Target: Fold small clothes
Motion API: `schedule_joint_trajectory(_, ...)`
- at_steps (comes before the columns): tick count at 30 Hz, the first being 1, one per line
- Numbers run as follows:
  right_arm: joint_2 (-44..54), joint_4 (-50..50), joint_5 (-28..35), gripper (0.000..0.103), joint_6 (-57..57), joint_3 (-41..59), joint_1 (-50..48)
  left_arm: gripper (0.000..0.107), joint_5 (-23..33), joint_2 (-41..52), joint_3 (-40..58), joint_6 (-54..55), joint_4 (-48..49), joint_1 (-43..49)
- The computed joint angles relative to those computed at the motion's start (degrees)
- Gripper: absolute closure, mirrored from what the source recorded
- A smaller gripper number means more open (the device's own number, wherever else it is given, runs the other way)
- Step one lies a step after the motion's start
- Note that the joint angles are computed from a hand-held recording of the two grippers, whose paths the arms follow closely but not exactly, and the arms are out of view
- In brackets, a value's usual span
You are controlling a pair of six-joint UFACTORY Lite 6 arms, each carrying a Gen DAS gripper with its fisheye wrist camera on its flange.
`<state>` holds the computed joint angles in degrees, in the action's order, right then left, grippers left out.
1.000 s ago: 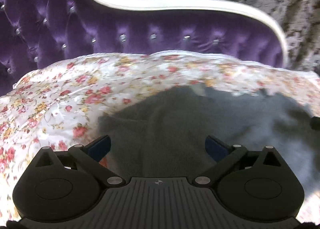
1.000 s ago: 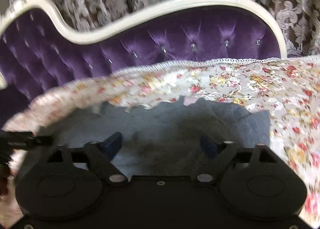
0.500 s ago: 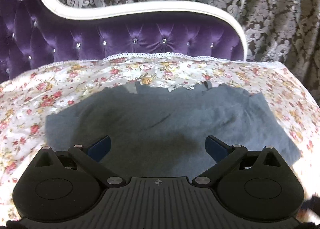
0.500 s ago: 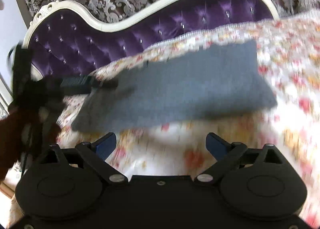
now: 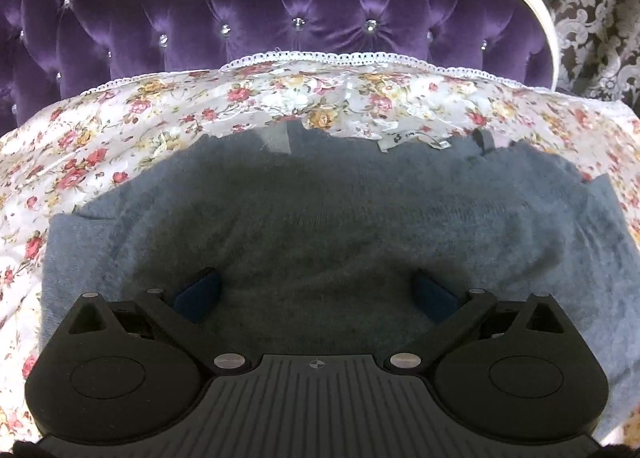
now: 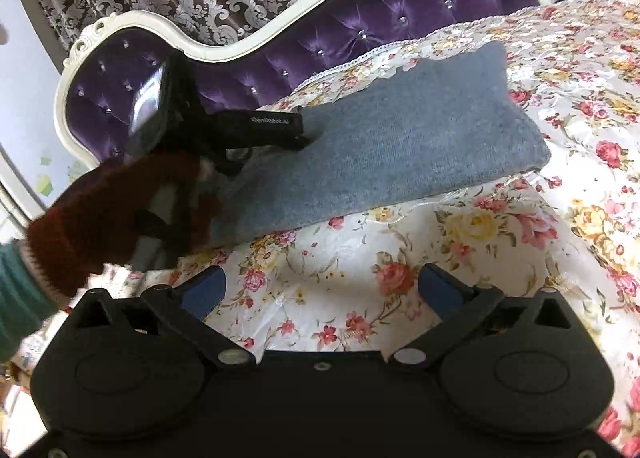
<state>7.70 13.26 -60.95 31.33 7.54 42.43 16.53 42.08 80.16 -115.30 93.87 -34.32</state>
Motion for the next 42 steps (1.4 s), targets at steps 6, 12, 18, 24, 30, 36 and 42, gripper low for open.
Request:
schedule_joint_trajectory(6,-11.1,-16.3,3.8,0.0,4.3,-4.0,-16.7,0.004,-0.1,0.1,0.0,-0.8,0.5,-0.2)
schedule_joint_trajectory(12,-11.2,-35.1,7.7,0.0,6.9,2.3,-38.9,0.004,0.1,0.7,0.6,-0.6,0.2,-0.3)
schedule_joint_trajectory(18,8.7,-54.7,9.3,0.0,18.9,20.4,-51.2,0.004,-0.5,1.0,0.9,0.6,-0.4,0.0)
schedule_joint_trajectory(24,21.1,-69.3,5.2,0.0,31.5,34.1,-54.7,0.004,0.3,1.0,0.4,-3.2,3.4,-0.2)
schedule_joint_trajectory(30,26.8,-74.3,6.7,0.0,39.9,44.3,-51.4,0.004,0.6,0.6,-0.4,-6.5,6.7,-0.3)
schedule_joint_trajectory(36,26.8,-74.3,7.3,0.001,40.5,44.7,-51.0,0.004,0.4,0.1,-1.0,-8.4,8.7,-0.2)
schedule_joint_trajectory(42,24.5,-72.8,17.0,0.068,40.4,44.7,-48.6,0.019,-3.7,-5.5,-3.6,4.7,-4.3,1.1)
